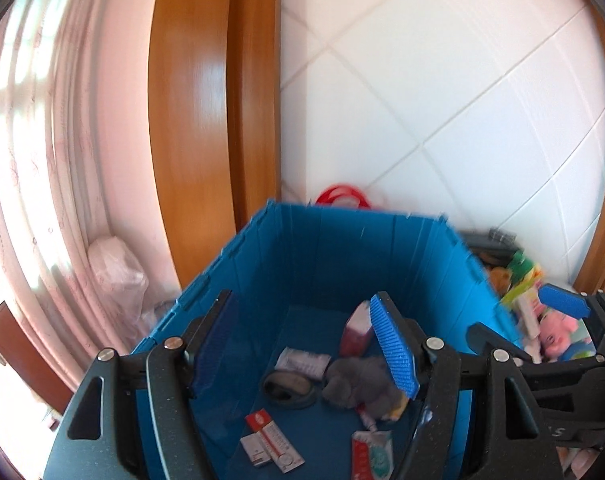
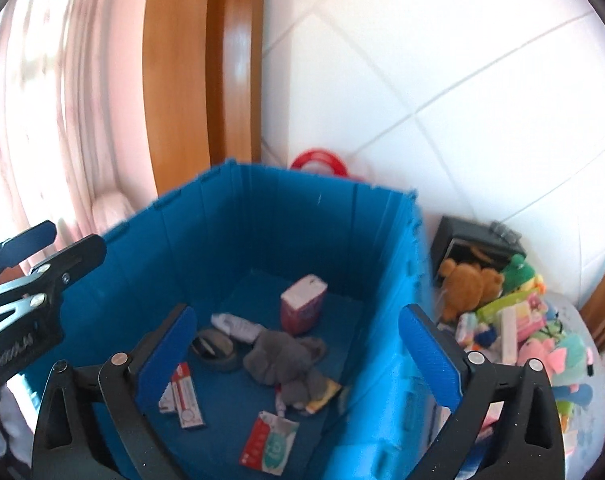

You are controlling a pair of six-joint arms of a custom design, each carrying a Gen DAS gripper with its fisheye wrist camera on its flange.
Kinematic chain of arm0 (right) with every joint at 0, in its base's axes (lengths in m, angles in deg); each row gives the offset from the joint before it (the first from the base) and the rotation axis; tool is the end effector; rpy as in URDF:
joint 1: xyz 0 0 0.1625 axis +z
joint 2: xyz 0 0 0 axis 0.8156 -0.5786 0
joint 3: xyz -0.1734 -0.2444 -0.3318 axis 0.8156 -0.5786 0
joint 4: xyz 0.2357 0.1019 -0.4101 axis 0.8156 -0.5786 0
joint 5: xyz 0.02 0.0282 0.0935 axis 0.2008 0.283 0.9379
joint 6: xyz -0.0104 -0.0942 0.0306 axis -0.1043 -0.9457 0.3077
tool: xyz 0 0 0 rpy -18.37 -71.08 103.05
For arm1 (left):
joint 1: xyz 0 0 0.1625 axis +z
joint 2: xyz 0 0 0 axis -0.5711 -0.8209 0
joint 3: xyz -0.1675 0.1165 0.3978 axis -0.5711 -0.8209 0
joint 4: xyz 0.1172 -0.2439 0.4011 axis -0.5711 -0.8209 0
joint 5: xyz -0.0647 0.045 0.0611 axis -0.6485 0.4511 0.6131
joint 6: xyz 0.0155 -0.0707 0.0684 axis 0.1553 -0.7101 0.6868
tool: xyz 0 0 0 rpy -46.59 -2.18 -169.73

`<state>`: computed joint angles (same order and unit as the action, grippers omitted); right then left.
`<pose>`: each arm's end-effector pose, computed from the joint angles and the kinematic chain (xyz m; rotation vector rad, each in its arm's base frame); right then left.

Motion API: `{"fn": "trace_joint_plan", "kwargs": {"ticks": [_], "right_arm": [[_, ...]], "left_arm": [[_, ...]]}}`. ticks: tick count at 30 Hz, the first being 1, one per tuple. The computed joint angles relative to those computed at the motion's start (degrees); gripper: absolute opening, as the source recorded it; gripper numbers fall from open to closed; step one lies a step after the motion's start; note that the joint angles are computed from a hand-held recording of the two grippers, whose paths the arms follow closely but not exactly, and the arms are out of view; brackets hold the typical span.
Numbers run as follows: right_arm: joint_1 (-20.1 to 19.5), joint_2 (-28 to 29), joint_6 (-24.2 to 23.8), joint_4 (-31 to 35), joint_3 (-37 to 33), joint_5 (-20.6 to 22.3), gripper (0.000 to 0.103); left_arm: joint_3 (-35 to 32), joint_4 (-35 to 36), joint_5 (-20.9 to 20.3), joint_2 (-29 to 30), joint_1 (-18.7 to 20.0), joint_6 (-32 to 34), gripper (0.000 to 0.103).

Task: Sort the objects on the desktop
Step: 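Move both grippers back toward the pile, left toward the white tissue pack, right toward the pink tissue pack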

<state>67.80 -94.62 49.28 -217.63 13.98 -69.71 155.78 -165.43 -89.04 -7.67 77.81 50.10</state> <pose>0.4835 -0.6368 0.2305 0.7368 -2.1674 1.0731 -0.3303 -0.6095 0.4223 0.4928 2.0360 -1.3342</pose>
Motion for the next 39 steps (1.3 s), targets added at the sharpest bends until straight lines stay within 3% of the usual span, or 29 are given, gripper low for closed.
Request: {"fn": "trace_joint_plan", "kwargs": {"ticks": [2,5,10,19,25,31,35,39], "right_arm": [[0.2,-2.3,-1.5,-4.2,3.1,0.7,0.103],[0.1,-5.7,-3.3,-9.9,7.6,1.0,0.103],[-1.5,-11.7,-1.8,-15.4,13.8,-2.1,0.103],[-8.4,-25.0,1.4,-17.4,24.9,-8.4,0.103],[-17.3,-35.5,1.9,-13.7,31.0,-7.2,0.103],[-29.4,-45.8,0.7,-5.5,34.1,-0.1,0.103],[-37.3,-50.0,0.3,2.0,34.1,4.4,0.103],[-42.7,-53.5,0.7,8.5,35.0,8.0,0.103]], "left_arm": [[1.4,-6.2,-0.9,0.2,-1.4,3.7,0.078],[2.6,-10.9,-2.6,0.7,-3.0,6.3,0.079],[3.7,-10.0,-8.4,1.7,-4.7,4.0,0.079],[2.2,-3.7,-16.2,7.8,-8.0,-2.9,0.079],[-1.3,-2.7,-18.2,16.5,-9.7,-7.2,0.079],[-6.0,3.9,-17.3,26.7,-10.6,-16.9,0.079],[-8.1,13.2,-18.9,31.0,-10.6,-25.2,0.079],[-10.0,22.5,-21.5,34.3,-10.4,-31.2,0.079]]}}
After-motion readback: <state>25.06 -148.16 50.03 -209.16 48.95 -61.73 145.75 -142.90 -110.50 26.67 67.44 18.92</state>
